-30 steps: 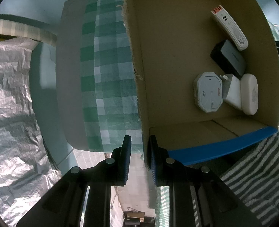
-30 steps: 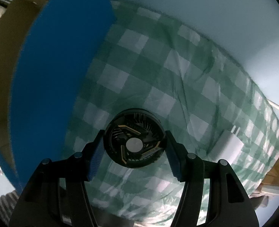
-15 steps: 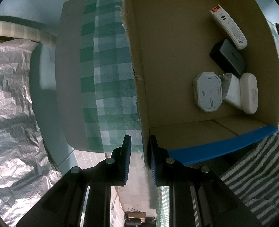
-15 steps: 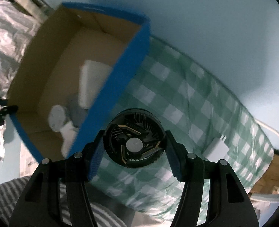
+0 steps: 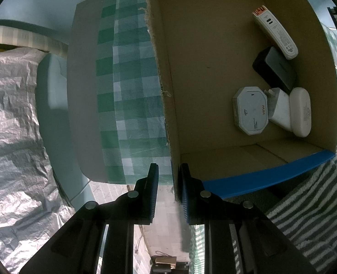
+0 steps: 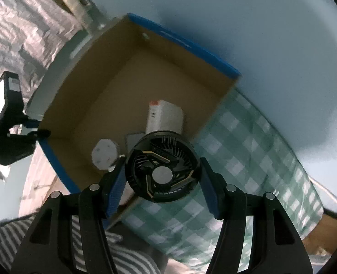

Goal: Organize rigid objects
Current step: 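Carry the black fan into the box and open the right gripper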

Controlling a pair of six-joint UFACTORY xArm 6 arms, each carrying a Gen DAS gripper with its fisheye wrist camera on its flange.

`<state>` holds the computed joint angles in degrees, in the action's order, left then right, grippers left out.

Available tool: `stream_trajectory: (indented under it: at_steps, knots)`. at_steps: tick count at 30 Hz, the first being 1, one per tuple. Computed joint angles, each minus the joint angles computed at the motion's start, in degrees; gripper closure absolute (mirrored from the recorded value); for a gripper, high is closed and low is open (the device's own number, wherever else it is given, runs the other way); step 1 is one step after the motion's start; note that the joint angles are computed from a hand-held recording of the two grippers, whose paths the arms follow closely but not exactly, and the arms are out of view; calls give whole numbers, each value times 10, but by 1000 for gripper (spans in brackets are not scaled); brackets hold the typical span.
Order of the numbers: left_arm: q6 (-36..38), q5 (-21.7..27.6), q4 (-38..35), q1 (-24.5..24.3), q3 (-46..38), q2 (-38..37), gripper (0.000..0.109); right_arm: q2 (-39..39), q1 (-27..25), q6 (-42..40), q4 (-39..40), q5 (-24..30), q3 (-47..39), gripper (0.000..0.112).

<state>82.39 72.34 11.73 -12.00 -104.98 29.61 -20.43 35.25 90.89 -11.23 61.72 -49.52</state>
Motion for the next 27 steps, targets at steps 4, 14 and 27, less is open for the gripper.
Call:
stream_trajectory:
  at_steps: [4,14,27]
  knots:
    - [0,3,-2,1,-4,2,90,29,-15,-37,8,-14,-19,51]
    - [0,4,-2,1,-5,2,90,91,-36,-102,49,-69,-34,51]
    - [7,-7,-2,2,8,-7,90,116,-38,-121,79,-118,-5,51]
